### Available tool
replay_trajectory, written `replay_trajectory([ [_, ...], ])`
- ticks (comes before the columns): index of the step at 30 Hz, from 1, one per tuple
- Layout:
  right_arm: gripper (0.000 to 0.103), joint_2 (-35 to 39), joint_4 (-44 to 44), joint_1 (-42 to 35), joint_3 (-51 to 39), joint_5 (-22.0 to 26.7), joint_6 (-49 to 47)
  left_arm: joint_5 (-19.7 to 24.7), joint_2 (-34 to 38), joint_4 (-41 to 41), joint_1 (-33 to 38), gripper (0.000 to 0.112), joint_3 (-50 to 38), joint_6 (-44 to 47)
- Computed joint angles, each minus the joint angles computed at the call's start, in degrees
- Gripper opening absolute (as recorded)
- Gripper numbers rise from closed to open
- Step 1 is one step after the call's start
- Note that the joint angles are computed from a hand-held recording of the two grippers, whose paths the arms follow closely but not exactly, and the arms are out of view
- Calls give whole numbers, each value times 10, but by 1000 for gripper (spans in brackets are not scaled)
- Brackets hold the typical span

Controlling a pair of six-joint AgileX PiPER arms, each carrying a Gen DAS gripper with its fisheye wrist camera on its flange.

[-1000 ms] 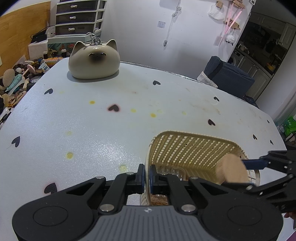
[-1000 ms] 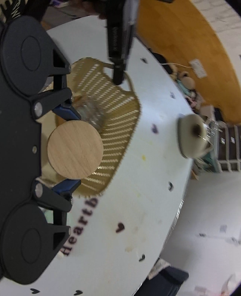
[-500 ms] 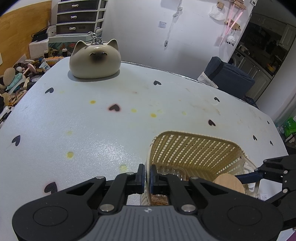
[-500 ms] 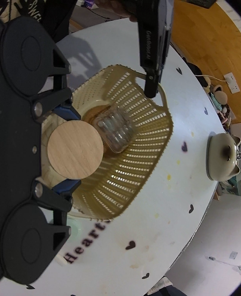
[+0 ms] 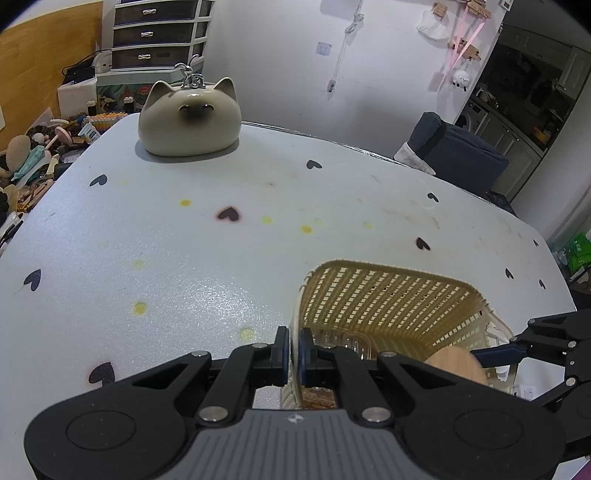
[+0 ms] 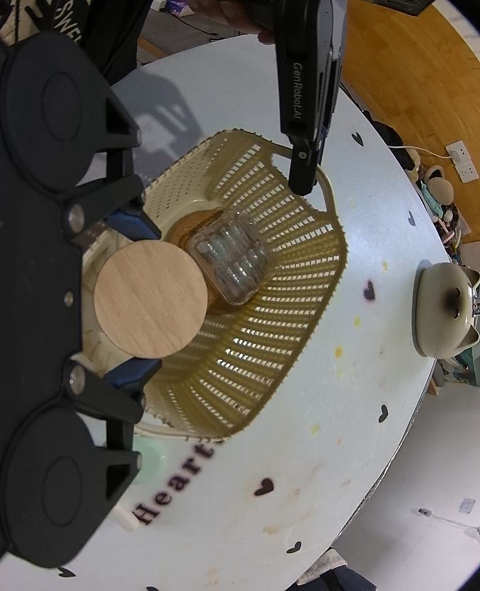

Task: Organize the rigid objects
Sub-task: 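Carry the wooden lid into the basket and open the right tool, then move the right tool to the white suction-cup hook and grasp it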

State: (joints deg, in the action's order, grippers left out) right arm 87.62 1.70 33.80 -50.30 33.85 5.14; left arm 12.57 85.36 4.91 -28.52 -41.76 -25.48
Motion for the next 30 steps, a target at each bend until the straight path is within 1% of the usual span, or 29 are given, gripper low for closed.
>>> replay_trajectory([
  [2, 71, -1, -2, 0, 0, 0, 3, 0, 0, 0, 0, 6, 0, 0],
  [5, 78, -4, -26, 8, -1, 4, 29, 0, 0, 1, 0, 6, 0, -1],
  [17, 77, -22, -22, 7, 11, 0, 38, -2, -2, -1, 1, 6, 3, 3],
  [21, 76, -35, -32, 10, 15, 0, 55, -2, -2, 0, 0, 6, 3, 1],
  [27, 76, -80, -39, 5, 25, -3, 71, -2, -2, 1, 0, 6, 3, 0],
  [30, 77, -115, -59, 1, 30, -10, 98, -3, -2, 1, 0, 6, 3, 0],
])
